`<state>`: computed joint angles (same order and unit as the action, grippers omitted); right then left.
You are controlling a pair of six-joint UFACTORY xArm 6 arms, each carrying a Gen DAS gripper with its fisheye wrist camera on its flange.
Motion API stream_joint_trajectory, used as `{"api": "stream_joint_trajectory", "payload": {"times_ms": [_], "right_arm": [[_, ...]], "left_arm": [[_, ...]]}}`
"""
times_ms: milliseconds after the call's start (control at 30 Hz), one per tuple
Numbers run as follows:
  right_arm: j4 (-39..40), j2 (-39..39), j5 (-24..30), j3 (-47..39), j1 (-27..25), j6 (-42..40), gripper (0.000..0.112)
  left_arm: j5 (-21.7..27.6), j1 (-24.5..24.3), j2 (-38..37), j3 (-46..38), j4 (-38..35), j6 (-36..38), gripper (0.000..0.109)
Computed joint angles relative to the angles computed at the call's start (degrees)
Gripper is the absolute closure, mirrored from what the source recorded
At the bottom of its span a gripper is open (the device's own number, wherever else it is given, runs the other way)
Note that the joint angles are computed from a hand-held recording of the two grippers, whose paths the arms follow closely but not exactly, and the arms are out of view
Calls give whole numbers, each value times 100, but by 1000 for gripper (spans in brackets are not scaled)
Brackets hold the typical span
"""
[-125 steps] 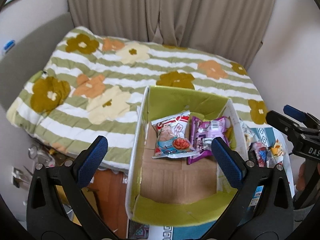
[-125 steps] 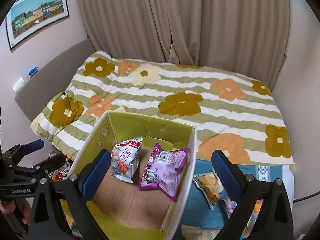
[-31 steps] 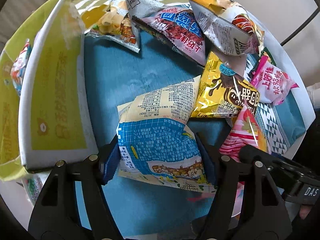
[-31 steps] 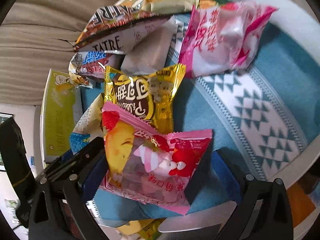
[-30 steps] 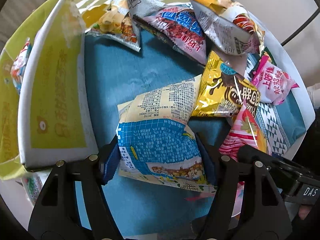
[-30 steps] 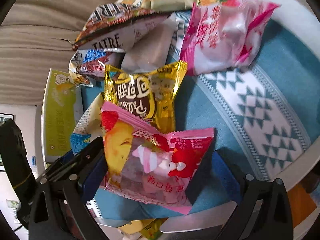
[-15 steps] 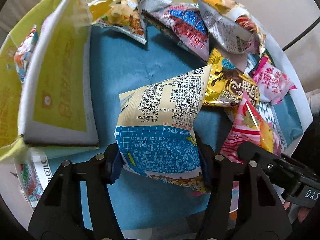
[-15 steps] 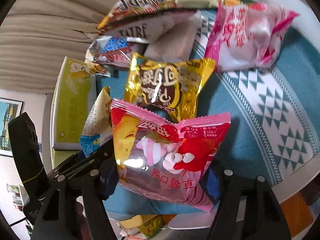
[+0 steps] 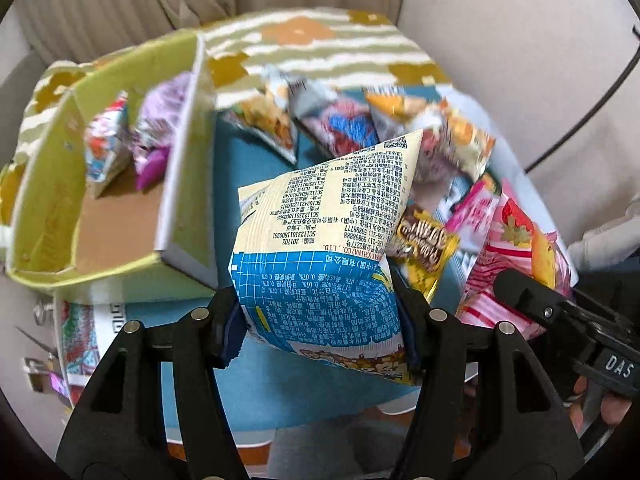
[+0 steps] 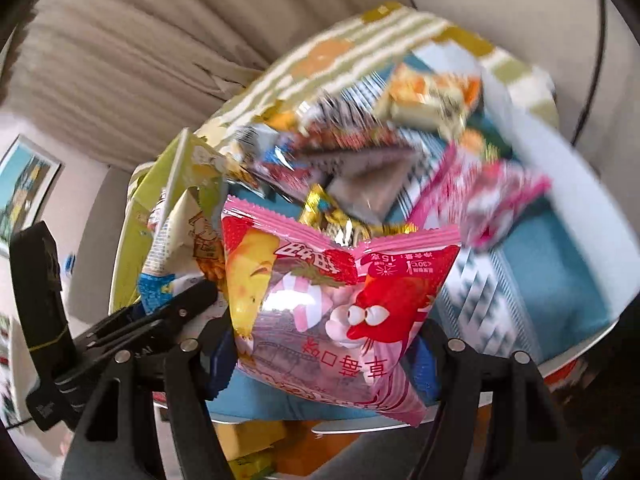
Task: Organize snacks
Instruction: 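Carry both bags into the yellow box and open both tools to release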
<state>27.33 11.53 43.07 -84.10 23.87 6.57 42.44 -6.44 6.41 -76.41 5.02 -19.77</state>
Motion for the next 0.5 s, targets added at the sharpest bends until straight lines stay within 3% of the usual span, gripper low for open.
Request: {"api": "stream_joint_trajectory", "payload": {"times_ms": [233,500], "right_arm": [[24,-21,282,-586,-78,-977,46],[246,698,567,-2035,331,-1674,46]], "left_arm": [[-160,170,-770,325,707,-920,52],[-203,821,-1269,416,1100,-1144,52]]}}
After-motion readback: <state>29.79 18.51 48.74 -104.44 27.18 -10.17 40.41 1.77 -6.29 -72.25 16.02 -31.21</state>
